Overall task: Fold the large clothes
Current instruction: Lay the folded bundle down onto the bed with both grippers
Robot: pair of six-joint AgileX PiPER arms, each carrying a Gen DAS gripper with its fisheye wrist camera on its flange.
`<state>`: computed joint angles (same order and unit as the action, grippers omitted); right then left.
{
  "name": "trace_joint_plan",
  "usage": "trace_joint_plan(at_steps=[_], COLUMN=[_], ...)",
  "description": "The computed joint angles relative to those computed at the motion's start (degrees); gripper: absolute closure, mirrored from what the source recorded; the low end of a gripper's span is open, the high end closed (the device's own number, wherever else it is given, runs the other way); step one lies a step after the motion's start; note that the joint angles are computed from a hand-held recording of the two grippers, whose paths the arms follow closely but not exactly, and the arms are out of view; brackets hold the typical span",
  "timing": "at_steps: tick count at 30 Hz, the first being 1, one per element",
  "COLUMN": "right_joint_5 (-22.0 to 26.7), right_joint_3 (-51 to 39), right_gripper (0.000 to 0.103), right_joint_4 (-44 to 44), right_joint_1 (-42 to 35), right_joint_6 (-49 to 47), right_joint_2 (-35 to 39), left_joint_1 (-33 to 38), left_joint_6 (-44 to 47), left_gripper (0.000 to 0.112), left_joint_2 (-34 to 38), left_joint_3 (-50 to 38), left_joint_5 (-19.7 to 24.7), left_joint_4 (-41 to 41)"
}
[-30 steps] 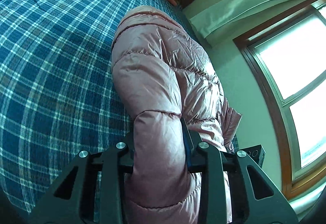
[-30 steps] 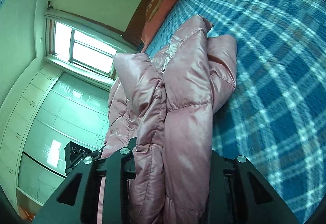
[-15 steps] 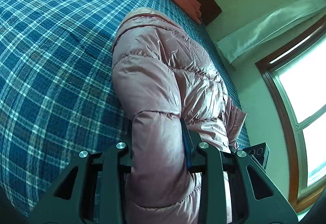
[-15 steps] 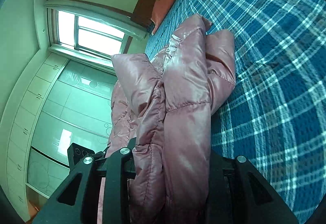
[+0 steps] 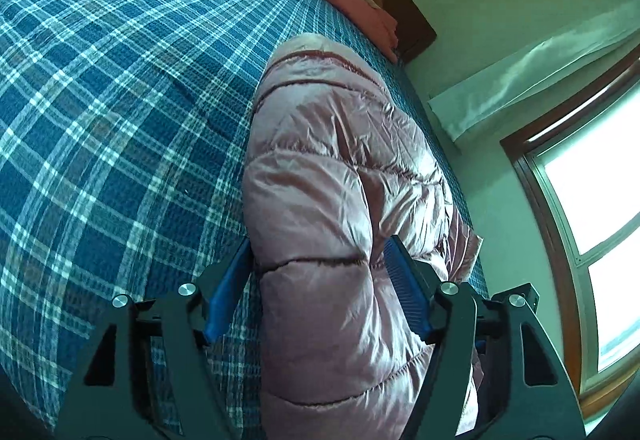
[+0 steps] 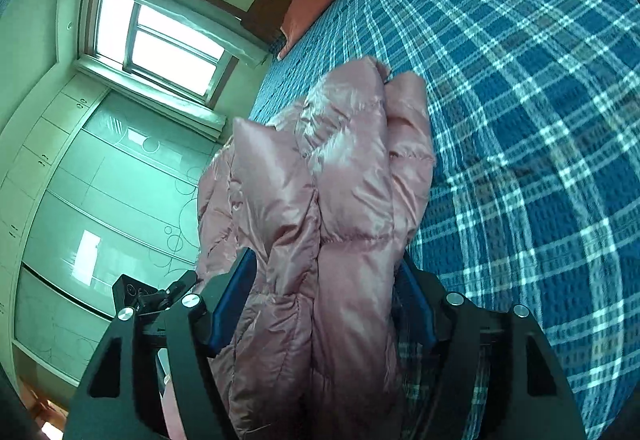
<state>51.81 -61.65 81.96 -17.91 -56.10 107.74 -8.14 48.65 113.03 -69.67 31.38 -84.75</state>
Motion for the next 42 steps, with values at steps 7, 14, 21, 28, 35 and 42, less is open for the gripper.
trace_joint_plan(at_steps=[7,14,21,28,35,42], right_joint_5=[2.6,2.4,2.0,6.0,5.3,3.6], right_joint_3=[-10.7,-13.6,-1.6,15.5,19.3,21.1], right_gripper=[0.036,0.069,0.038,0.034,0.057,0.055], right_joint_4=[-0.7,-3.2,-3.1,-0.2,1.7,1.7], right_joint_1=[-0.1,-0.2,-1.4,-5.2,-3.6,-2.5], right_joint_6=[9.4,12.0,7.4,-0.5,-1.6,-0.9], right_joint_2=[7.8,9.8,0.4,-9.3,-11.2,-13.6], left_joint_1=[-1.6,-0.9,1.1,1.0,-0.5,-3.8], left_joint_6=[-20.8,-22.9,-12.2,0.4,4.0,-4.5], left_gripper=[0.061,0.072,0.049,0.034,0.055,0.050], left_joint_2=[6.6,10.0,2.4,-8.8,-9.7,-12.9], left_joint_3=[-13.3,-17.4,-4.6,13.8,18.1,16.8], left_joint_5=[0.6,2.7,2.7,3.3,4.7,-3.0], left_joint_4=[22.1,23.0,10.4,-3.1,-8.2,1.0])
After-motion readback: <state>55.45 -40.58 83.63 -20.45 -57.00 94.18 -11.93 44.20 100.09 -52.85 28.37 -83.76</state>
